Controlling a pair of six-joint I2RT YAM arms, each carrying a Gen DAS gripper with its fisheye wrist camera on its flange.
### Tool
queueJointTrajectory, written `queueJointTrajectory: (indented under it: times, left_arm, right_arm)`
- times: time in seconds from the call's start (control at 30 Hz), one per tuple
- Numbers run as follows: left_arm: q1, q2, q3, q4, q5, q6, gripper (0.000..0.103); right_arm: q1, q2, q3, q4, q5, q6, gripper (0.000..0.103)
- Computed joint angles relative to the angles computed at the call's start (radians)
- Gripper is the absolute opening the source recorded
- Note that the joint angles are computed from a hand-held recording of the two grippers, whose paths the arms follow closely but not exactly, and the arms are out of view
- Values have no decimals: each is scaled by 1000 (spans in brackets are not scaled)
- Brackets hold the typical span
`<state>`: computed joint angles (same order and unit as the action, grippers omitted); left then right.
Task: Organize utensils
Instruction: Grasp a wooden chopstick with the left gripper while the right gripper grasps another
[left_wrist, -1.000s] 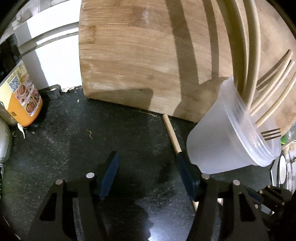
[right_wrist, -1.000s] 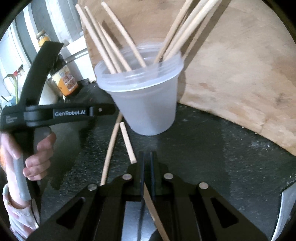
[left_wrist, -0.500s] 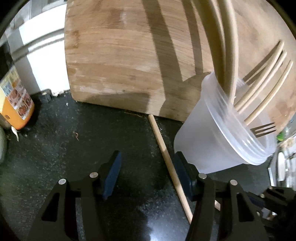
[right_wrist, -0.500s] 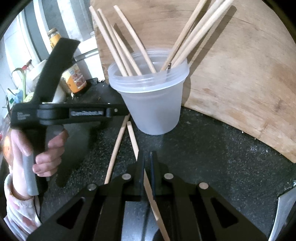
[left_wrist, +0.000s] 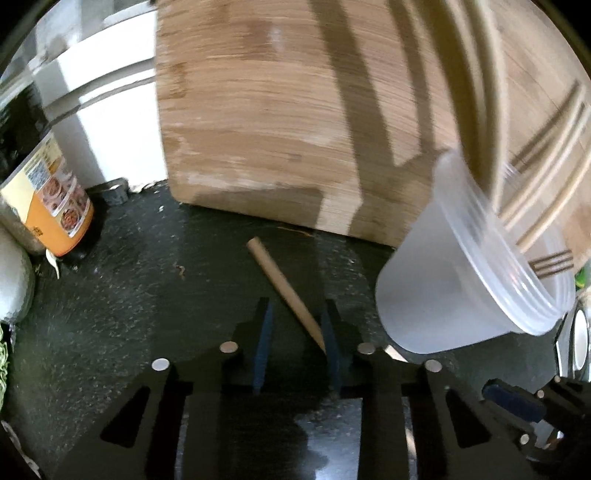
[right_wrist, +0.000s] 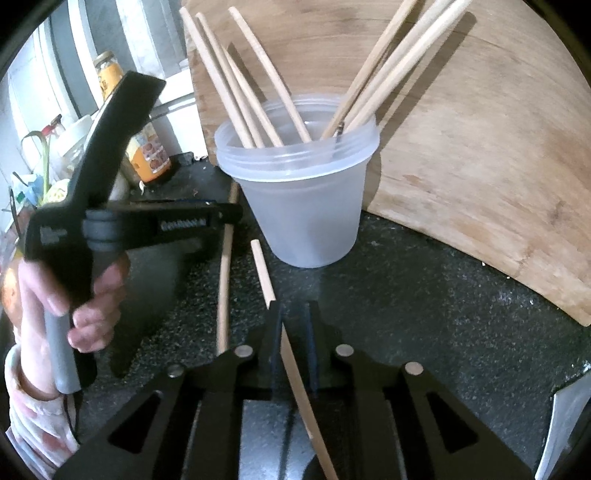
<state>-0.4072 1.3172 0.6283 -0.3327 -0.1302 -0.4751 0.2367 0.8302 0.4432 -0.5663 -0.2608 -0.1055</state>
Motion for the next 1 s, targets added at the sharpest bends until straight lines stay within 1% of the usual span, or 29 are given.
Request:
queueJointTrajectory:
  times: [0.1, 0.17, 0.27, 0.37, 0.43, 0.47, 0.5, 0.53, 0.57, 0.63, 0.67, 0.7, 0.73, 0.77, 0.83, 0.87, 0.9, 0.93, 1.0]
  left_arm:
    - [35, -29, -6, -19, 51, 0, 14]
    - [53, -38, -5, -33, 106, 11, 7]
    - [49, -55, 4, -75, 91, 19, 6]
    - [55, -73, 12, -109, 95, 16, 6]
    - [56, -91, 13, -134, 86, 19, 6]
    - [44, -94, 17, -145, 64, 10, 6]
    - [73, -118, 6, -158, 67, 39, 7]
    - [57, -119, 10, -167, 38, 33, 7]
    - [74, -143, 11, -193, 30, 54, 7]
    - [64, -151, 13, -209, 1, 53, 8]
    - [109, -141, 18, -201, 11, 94, 8]
    - [110, -138, 28, -210, 1, 99, 9]
    - [108, -143, 29, -220, -16, 101, 11]
    - [94, -144, 33, -231, -43, 94, 17]
    - [100, -144, 33, -236, -63, 100, 24]
    - [142, -106, 57, -217, -42, 135, 25]
    - [156, -108, 57, -218, -29, 144, 26]
    - [207, -100, 41, -188, -1, 189, 27]
    - [222, -103, 51, -199, 5, 207, 31]
  right_arm:
    - [47, 40, 12, 23, 35, 11, 21]
    - [75, 75, 26, 36, 52, 14, 22]
    - [91, 113, 40, 49, 60, 22, 23]
    - [139, 154, 53, 75, 98, 39, 24]
    - [169, 177, 64, 81, 120, 45, 24]
    - [185, 195, 73, 86, 131, 48, 24]
    - [202, 212, 83, 89, 144, 53, 24]
    - [230, 240, 96, 101, 166, 67, 23]
    - [241, 258, 104, 109, 176, 67, 24]
    - [272, 290, 121, 125, 205, 69, 24]
    - [287, 306, 128, 132, 219, 76, 23]
    - [296, 326, 138, 135, 228, 80, 24]
    - [304, 343, 144, 139, 235, 83, 24]
    - [317, 370, 154, 150, 245, 91, 24]
    - [328, 395, 159, 166, 258, 99, 23]
    - [328, 398, 157, 170, 260, 98, 23]
    - [330, 404, 157, 176, 261, 99, 23]
    - [330, 409, 155, 180, 262, 100, 23]
    - [331, 418, 154, 185, 267, 103, 22]
